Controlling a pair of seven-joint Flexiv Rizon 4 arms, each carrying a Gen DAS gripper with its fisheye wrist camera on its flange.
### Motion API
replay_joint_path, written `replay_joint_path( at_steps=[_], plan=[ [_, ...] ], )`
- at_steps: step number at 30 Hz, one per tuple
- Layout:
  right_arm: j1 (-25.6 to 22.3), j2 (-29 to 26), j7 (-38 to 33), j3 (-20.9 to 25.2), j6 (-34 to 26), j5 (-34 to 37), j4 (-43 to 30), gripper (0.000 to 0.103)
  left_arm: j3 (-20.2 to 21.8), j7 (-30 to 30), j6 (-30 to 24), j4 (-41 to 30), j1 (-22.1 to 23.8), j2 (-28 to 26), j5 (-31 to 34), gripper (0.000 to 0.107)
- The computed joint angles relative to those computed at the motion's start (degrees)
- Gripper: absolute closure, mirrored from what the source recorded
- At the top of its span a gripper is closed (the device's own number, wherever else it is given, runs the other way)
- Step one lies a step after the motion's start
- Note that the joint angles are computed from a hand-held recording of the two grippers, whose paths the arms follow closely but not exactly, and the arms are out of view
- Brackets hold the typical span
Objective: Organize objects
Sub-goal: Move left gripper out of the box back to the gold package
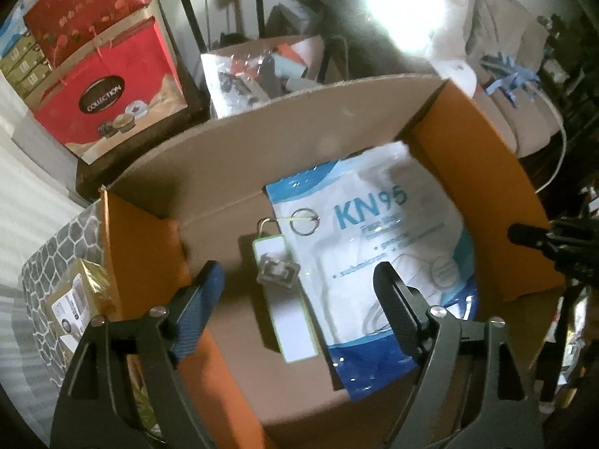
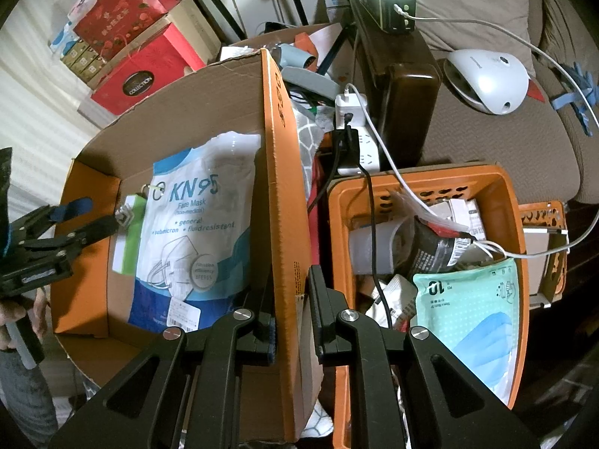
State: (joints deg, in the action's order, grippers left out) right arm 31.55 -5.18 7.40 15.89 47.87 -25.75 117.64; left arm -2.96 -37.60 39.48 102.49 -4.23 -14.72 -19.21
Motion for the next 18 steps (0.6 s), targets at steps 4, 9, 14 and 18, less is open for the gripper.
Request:
replay_joint_path(
  at_steps=[4,9,14,18],
  plan=[
    [-0.08,0.15,-0.07,0.04,-0.02,0.08,0.14,0.090,-0.16,0.20,-2.52,-0.33,0.30,0.83,-1.35,0.027],
    [-0.07,0.16,0.23,0.06,0.20,0.05,0.27,0.090,-0.11,1.62,-4.11,0.19,0.67,2.46,-4.00,0.015],
    [-0.08,0.18,0.21,0.06,0.20,0.04,0.29,0.090,0.18,3.30,-3.30,1.32,0.64,4.51,-6.45,0.014],
    [-0.03,0.09,0.45,0.06,0.29,-0.09,0.26,0.089,0.60,4.06,-3.25,1.49,0.91,5.38,-7.73,0.007]
  ],
)
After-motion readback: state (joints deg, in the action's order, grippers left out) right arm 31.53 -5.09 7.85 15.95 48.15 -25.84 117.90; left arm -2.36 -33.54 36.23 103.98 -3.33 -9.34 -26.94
